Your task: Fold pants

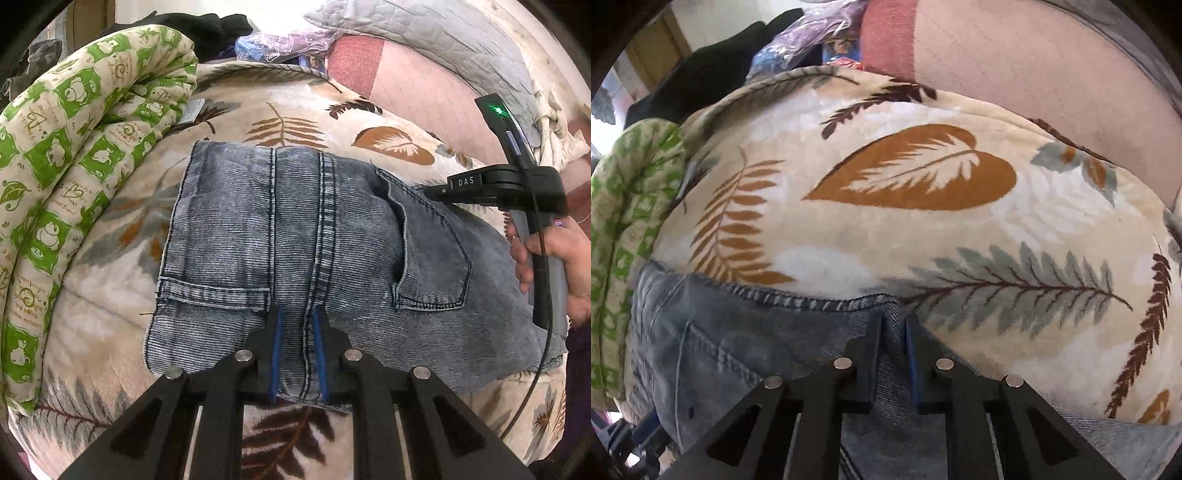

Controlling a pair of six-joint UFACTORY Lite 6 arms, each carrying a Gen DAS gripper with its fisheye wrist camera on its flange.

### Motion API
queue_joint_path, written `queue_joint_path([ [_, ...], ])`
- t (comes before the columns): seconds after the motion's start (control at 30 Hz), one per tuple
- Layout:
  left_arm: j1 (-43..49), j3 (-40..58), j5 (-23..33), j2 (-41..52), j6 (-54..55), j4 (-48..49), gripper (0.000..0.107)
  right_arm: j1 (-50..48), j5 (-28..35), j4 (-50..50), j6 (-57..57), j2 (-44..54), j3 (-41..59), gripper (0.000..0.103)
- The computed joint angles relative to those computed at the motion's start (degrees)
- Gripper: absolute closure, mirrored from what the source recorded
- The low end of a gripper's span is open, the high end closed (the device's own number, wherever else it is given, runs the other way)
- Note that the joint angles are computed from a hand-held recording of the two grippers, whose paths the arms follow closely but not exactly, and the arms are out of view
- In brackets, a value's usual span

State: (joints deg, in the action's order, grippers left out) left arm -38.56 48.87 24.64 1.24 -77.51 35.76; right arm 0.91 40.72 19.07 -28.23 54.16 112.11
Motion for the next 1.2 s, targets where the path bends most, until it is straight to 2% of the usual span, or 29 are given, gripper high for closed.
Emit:
queue_joint_path([
  [0.2, -1.62, -0.02, 2.00, 0.24, -1.09, 2.40, 0.091, 0.30, -1.25, -0.57, 3.33, 3.15, 3.40, 0.093],
  [0.33, -1.33, -0.46, 1.96, -0.40, 1.25, -0.19, 0.091, 0.02, -3.95, 1.19, 3.55, 2.33, 1.76, 0.093],
  [0.43, -0.78, -1.59, 1.20, -1.86, 2.27, -1.92, 0.091, -2.26, -5.84, 9.18, -1.69, -2.14, -4.02, 0.092],
  [0.5, -0.82, -2.07, 0.99, -2.50, 1.72, -1.74, 0.091, -5.51, -3.53, 16.92, -7.15, -5.95, -8.29, 0.088],
  [0.57, -1.38, -2.14, 1.36, -2.87, -0.11, -0.53, 0.091, -8.40, -2.68, 20.80, -11.14, -11.07, -14.04, 0.067],
  [0.63, -2.98, -1.64, 2.68, -2.92, -3.58, 2.84, 0.091, -12.38, -3.15, 26.54, -19.58, -18.76, -23.15, 0.054],
  [0.67, -4.28, -1.14, 3.89, -2.77, -6.08, 5.44, 0.090, -14.49, -2.94, 28.49, -23.12, -22.39, -27.23, 0.050],
  [0.7, -5.81, -0.57, 5.35, -2.55, -8.64, 8.09, 0.089, -17.01, -1.87, 30.69, -26.83, -25.67, -31.00, 0.050],
  [0.77, -9.13, 0.67, 7.75, -1.96, -13.39, 13.39, 0.076, -23.91, 2.56, 34.40, -32.96, -30.98, -36.99, 0.049],
  [0.83, -12.54, 2.74, 9.88, -0.20, -16.53, 17.48, 0.069, -32.84, 7.07, 35.84, -37.74, -35.65, -42.14, 0.044],
  [0.93, -17.16, 6.24, 12.18, 3.73, -18.63, 21.26, 0.068, -46.14, 13.29, 37.02, -43.66, -37.53, -45.19, 0.042],
  [1.07, -21.79, 10.85, 10.53, 9.10, -17.72, 19.97, 0.067, -64.79, 24.75, 36.37, -46.76, -31.66, -39.26, 0.041],
  [1.2, -27.06, 16.54, 11.82, 13.58, -17.17, 19.04, 0.067, -77.73, 35.47, 36.63, -38.66, -15.87, -22.23, 0.035],
])
